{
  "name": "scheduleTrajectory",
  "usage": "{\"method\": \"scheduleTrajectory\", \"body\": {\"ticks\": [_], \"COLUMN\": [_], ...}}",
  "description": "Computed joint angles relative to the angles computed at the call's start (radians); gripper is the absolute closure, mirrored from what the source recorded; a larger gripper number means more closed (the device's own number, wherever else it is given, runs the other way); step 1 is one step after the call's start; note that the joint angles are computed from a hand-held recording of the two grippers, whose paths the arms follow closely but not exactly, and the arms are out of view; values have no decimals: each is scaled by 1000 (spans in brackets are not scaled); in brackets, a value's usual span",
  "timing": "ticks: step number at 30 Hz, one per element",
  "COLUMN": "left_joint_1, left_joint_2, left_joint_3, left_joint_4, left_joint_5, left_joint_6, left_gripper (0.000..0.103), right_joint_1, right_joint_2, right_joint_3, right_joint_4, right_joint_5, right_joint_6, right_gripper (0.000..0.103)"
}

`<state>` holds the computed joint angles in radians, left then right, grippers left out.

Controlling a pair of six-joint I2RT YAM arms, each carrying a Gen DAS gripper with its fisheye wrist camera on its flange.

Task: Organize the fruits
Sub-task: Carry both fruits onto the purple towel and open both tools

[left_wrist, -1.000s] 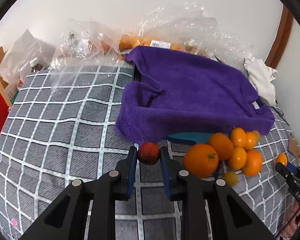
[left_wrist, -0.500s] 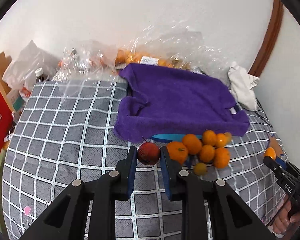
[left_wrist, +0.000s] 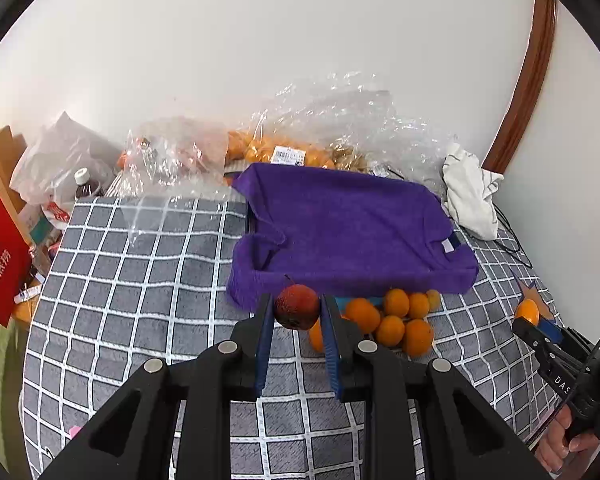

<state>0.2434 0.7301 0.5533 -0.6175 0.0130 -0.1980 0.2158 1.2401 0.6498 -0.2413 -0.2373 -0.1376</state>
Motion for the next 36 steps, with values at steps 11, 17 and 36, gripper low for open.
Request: {"method": "scheduleTrajectory", "body": {"ticks": [11, 17, 36], "left_joint_1": [8, 8, 24], "left_joint_2": [162, 292, 772], "left_joint_3": [91, 162, 382], "left_joint_4": [84, 156, 359], "left_joint_5": [6, 9, 32], "left_joint_6": [17, 30, 22], "left_gripper": [81, 81, 81], "right_joint_1": [24, 34, 94], "right_joint_2": [107, 211, 669], "right_joint_3": [130, 235, 616], "right_joint_4": [20, 36, 89], "right_joint_5": [16, 13, 60], "right_joint_6": [12, 20, 45], "right_gripper": [65, 65, 65]}}
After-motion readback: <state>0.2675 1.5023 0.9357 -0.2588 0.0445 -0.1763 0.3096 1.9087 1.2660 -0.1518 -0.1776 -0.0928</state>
